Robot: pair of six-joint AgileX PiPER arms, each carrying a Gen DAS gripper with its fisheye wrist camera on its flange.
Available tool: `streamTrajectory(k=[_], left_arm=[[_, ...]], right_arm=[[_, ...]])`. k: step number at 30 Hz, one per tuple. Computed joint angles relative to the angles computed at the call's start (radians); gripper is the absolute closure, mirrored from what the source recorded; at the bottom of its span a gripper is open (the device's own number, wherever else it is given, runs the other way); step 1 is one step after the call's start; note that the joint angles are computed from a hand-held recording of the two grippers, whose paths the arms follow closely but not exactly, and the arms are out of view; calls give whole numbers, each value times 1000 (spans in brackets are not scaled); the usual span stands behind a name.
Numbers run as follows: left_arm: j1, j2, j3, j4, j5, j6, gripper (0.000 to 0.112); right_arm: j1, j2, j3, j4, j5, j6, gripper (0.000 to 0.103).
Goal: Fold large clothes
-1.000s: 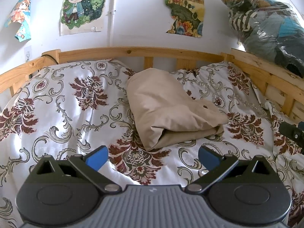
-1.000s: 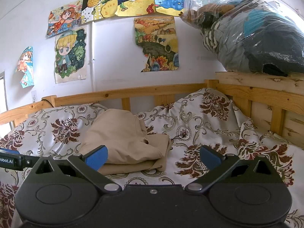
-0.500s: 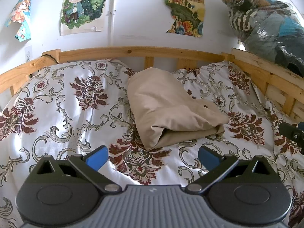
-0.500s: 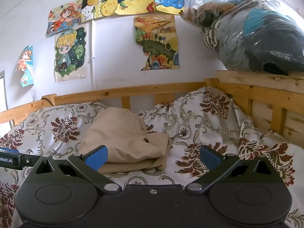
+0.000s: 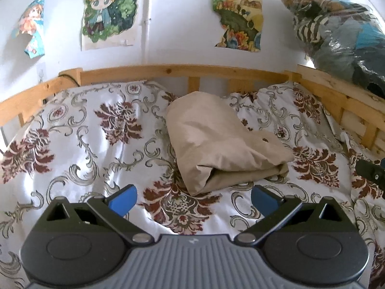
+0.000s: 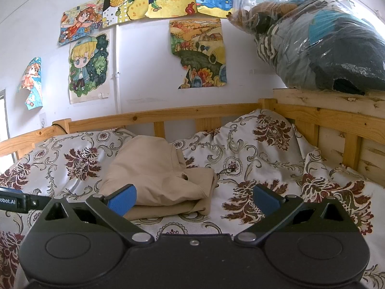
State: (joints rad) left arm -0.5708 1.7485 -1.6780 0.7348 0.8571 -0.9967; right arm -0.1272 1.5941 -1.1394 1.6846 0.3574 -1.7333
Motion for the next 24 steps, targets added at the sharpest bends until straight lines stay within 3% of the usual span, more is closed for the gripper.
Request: streamTrajectory(k=[24], left_arm=[[-6, -12, 17, 11, -15, 22, 10]], right_arm=[[1, -1, 0, -4, -1, 5, 1]])
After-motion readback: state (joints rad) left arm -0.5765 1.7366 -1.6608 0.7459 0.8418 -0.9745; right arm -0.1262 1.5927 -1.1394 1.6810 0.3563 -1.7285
